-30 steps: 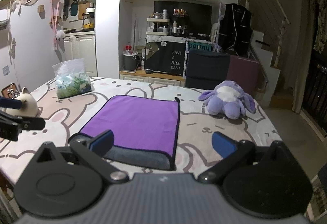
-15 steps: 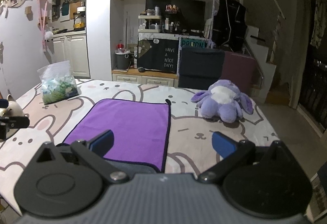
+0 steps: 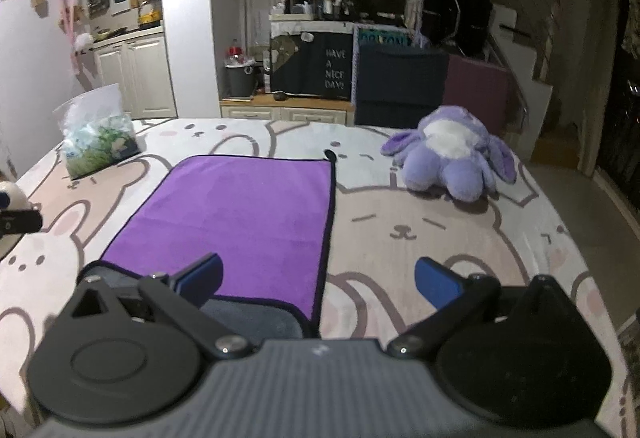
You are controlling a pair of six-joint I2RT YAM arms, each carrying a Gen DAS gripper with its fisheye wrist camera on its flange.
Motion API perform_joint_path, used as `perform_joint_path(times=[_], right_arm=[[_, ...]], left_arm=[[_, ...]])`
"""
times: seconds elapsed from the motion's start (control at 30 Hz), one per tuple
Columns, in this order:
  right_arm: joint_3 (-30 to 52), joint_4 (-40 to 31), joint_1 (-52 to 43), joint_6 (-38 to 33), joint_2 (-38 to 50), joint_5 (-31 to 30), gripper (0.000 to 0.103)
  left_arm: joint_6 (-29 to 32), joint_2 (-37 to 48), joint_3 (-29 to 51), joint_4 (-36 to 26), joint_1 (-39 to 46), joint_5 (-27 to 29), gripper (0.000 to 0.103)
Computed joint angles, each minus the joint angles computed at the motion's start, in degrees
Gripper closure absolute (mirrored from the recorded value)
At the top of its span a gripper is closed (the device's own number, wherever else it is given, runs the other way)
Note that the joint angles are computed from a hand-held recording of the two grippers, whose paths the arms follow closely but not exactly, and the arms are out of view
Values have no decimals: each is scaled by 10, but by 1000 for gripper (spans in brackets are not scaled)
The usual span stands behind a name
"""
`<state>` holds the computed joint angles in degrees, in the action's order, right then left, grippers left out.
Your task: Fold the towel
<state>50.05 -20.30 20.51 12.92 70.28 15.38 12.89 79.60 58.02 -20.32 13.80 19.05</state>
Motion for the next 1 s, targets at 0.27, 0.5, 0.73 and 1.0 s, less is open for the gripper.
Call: perform_joint_path(times=[0.27,0.5,0.73,1.0], right_arm=[[-1,51,-63,-7,56,-55,0],[-4,95,-123,-4,111,-153,0],[-10,150,-184,-20,164,-272,0],[19,138,-216,-9,218,-351,0]], left_arm=[[-6,100,58,-26,8,-3,0],[-21,185,126,-69,29,33,0],[-32,242,168,-95,71,142,0],[-38,284,211,-127,83,193,1]])
